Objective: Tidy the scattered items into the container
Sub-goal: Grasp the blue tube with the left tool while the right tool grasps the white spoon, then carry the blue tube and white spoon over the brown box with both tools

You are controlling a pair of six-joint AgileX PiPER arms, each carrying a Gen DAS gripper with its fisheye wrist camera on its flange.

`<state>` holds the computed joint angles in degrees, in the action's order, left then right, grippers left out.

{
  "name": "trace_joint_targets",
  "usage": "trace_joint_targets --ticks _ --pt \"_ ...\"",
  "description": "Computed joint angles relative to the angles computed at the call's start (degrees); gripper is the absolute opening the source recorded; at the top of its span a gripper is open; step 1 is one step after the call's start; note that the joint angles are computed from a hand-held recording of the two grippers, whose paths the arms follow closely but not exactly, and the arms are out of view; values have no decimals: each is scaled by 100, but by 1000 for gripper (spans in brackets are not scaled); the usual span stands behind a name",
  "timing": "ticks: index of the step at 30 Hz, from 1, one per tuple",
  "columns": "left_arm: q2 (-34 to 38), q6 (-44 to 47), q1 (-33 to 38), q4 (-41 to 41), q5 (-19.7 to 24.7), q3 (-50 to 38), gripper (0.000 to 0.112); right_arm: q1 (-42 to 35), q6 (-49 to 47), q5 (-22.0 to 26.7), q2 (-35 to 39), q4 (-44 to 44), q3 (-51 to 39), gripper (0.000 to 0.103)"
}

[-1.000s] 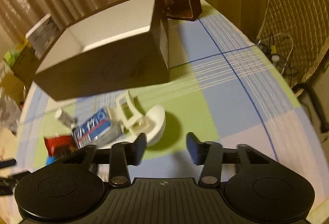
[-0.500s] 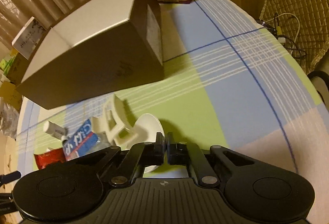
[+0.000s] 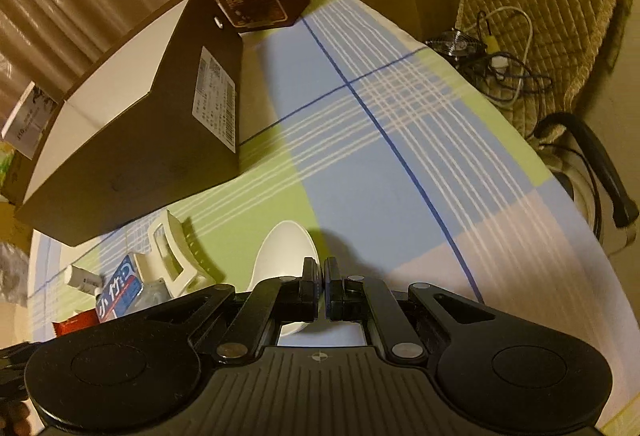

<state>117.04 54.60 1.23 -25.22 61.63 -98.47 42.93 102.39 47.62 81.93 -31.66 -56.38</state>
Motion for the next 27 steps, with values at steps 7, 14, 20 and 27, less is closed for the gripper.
trace_joint_targets --ticks 7,14,20,27 --pt "41 361 -24 -143 7 6 27 82 605 -298 -354 -409 427 5" --pt "-187 270 135 -118 -213 15 26 69 1065 -335 -661 -980 571 5" --pt "-472 182 238 -242 -326 -63 26 -209 723 -593 -779 -943 554 5" --pt "-772 -117 99 -363 -346 -141 26 -633 -214 -1146 -837 -518 507 5"
